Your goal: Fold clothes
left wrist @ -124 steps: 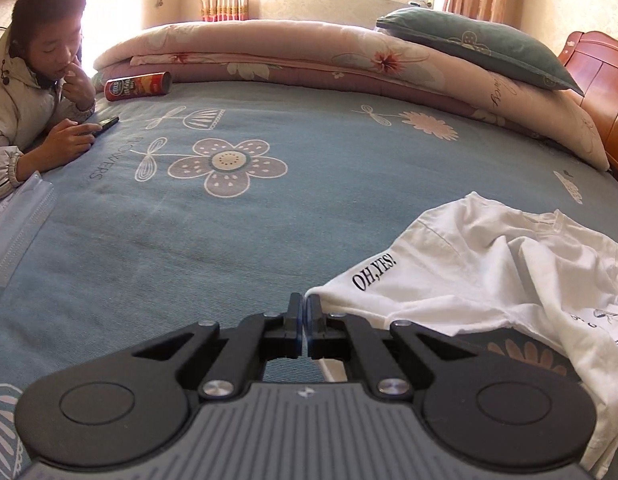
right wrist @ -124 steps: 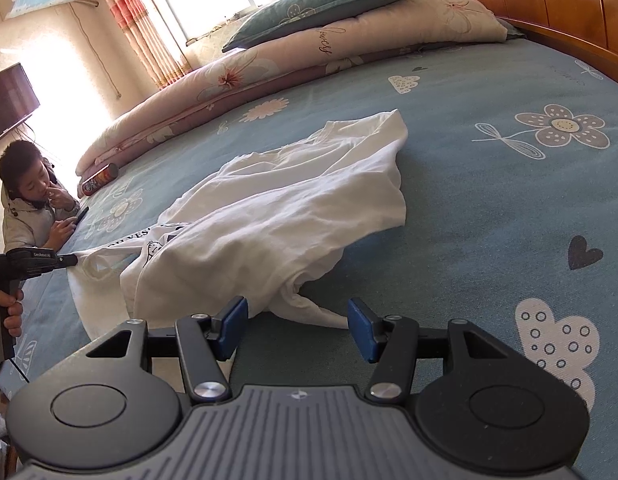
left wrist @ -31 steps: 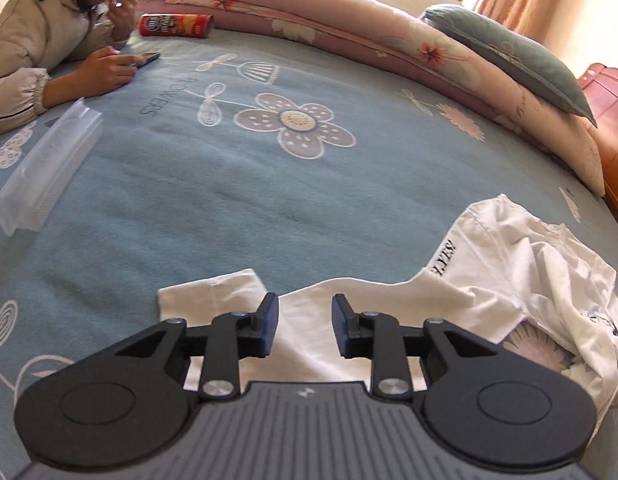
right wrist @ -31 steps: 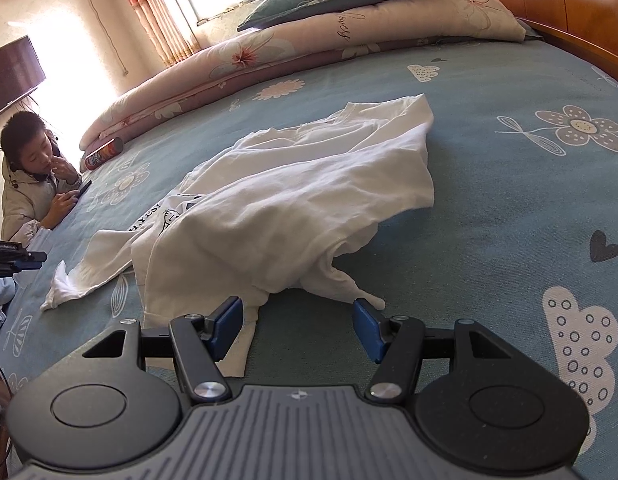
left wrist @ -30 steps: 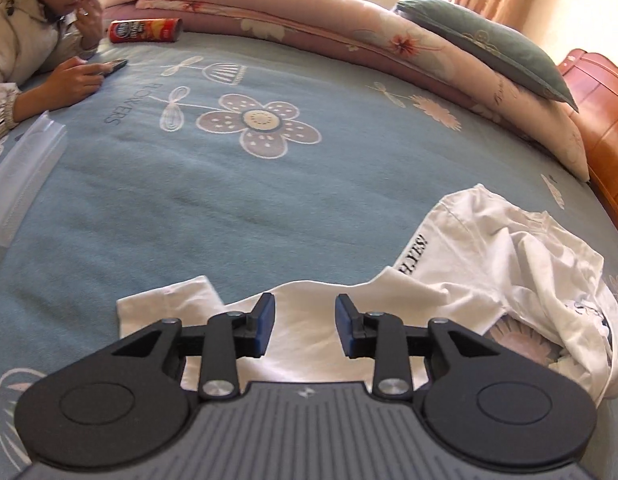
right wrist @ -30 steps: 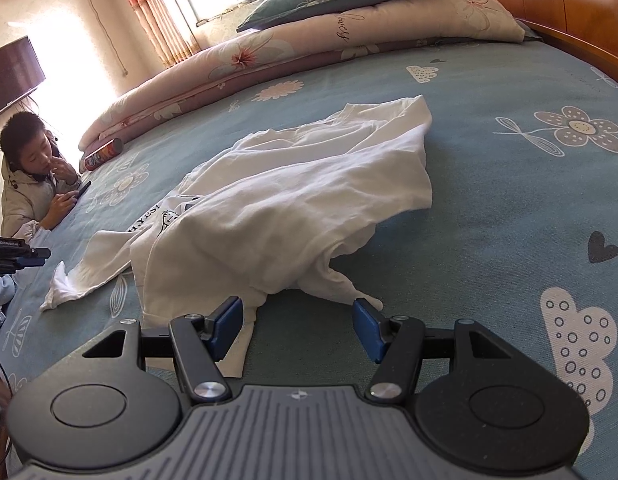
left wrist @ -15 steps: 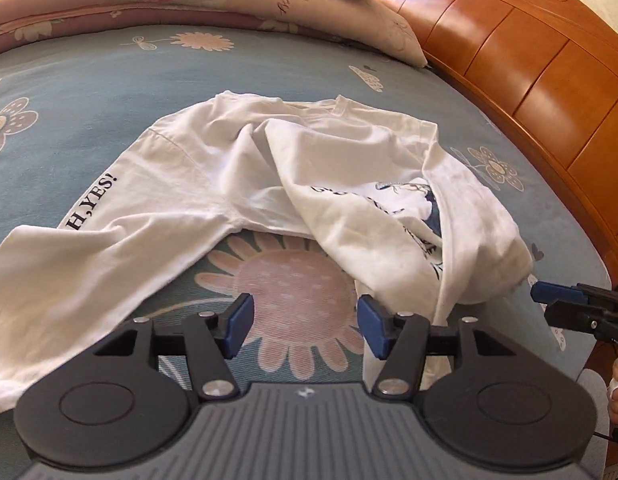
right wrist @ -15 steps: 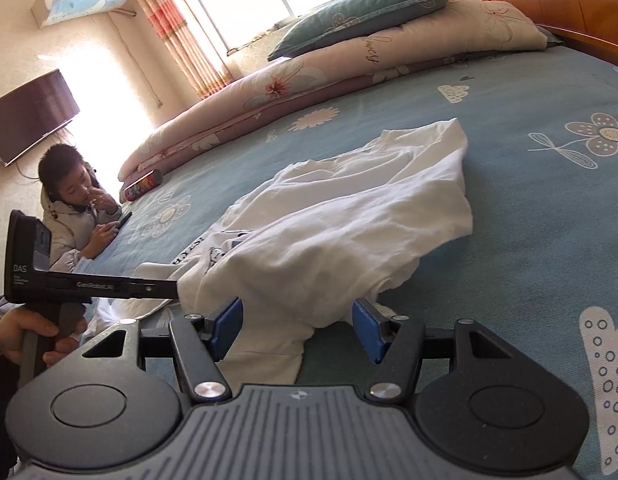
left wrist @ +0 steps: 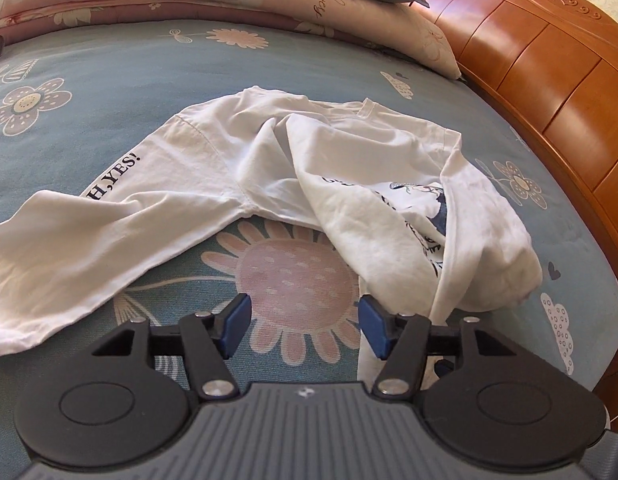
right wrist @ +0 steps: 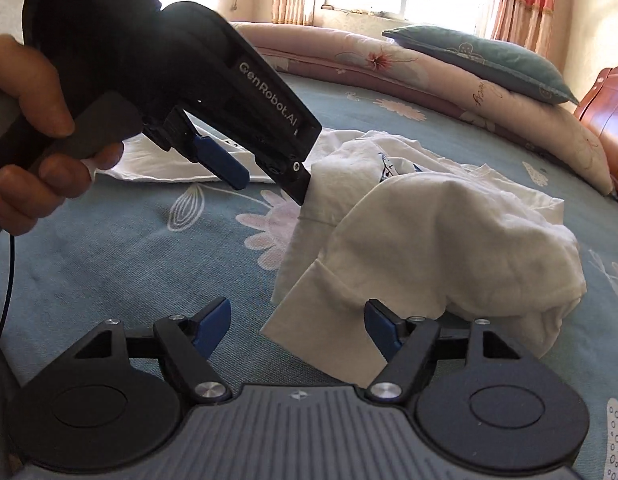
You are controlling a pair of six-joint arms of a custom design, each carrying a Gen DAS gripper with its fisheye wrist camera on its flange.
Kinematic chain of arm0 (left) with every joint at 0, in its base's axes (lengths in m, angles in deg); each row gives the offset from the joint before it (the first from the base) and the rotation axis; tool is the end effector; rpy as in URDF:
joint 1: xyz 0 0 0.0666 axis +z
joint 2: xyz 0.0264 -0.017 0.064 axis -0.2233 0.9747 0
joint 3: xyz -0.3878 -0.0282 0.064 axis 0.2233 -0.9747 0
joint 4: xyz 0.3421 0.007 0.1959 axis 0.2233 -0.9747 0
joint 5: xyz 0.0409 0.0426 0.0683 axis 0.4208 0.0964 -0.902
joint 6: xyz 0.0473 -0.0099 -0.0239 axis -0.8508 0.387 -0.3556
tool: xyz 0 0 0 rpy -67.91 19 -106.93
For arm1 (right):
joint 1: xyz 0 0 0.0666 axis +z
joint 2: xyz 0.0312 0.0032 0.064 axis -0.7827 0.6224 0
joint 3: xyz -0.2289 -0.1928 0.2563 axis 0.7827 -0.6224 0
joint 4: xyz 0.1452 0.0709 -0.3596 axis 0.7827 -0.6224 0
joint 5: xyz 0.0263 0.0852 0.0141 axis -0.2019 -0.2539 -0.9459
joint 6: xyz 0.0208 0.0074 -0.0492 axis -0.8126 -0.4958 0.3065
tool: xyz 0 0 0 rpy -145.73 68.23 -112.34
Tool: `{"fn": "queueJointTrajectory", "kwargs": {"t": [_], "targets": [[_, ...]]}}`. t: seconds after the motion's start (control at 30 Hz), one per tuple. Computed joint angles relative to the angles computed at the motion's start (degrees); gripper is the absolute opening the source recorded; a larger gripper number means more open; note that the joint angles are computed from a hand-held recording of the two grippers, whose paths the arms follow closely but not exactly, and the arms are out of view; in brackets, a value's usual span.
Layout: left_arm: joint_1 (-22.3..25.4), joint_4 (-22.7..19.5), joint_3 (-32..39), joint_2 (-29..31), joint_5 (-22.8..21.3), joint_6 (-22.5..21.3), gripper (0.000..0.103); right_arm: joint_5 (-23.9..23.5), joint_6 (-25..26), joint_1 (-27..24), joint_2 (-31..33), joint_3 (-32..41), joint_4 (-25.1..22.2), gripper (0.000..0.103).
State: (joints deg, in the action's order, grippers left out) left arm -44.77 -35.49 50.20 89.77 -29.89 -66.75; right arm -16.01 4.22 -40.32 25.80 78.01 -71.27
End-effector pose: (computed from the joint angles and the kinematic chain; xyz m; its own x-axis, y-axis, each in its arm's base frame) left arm 0.4554 -0.2872 0.3694 -0.7908 0.1279 -0.5986 0.3429 0.9027 -0.2601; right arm 0.3233 0.0616 0.3164 -0.5660 -0.2972 -0.7689 -0.2593 0.9496 -0.1762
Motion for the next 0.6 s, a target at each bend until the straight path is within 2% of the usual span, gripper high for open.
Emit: {"fn": "queueJointTrajectory", "kwargs": {"t": [0.03, 0.1, 0.23, 0.37, 0.43, 0.47, 0.5, 0.53, 0.6], "targets": [[-0.08, 0.03, -0.19, -0.31, -0.11, 0.13, 0.059, 3.55, 0.95, 1.00, 0.04, -0.70, 1.47, 0.077], [-0.17, 0.29, -0.71, -1.01, -0.08, 0.23, 0.059, 6.18, 2.45, 0.59, -0.97, -2.01, 3.45, 0.076], [-0.31, 0.77, -1.70, -1.84, 0.40, 0.73, 0.064, 8.25, 3.13, -1.26, -3.91, -3.73, 4.82, 0.076], [-0.92, 1.25, -2.19, -1.97, 0.68, 1.67, 0.065, 6.65, 5.25, 0.17, -3.12, -4.24, 5.91, 0.073], [-1.54, 1.44, -2.47, -2.25, -0.38, 1.75, 0.065, 6.44, 8.30, 1.12, -1.84, -4.77, 7.48, 0.064], [-1.84, 1.52, -2.63, -2.43, -1.14, 1.68, 0.065, 6.02, 9.29, 1.26, -0.93, -4.46, 6.96, 0.052], [-2.12, 1.72, -2.93, -2.76, -1.88, 1.75, 0.065, 5.35, 9.49, 1.07, -0.75, -4.40, 6.23, 0.029], [-2.29, 2.00, -3.27, -3.06, -2.34, 1.77, 0.065, 4.56, 9.65, 0.46, -1.23, -4.42, 5.65, 0.021], [-2.68, 2.65, -4.06, -3.67, -3.48, 1.48, 0.065, 2.91, 10.05, -0.95, -2.40, -4.44, 4.56, 0.013]]}}
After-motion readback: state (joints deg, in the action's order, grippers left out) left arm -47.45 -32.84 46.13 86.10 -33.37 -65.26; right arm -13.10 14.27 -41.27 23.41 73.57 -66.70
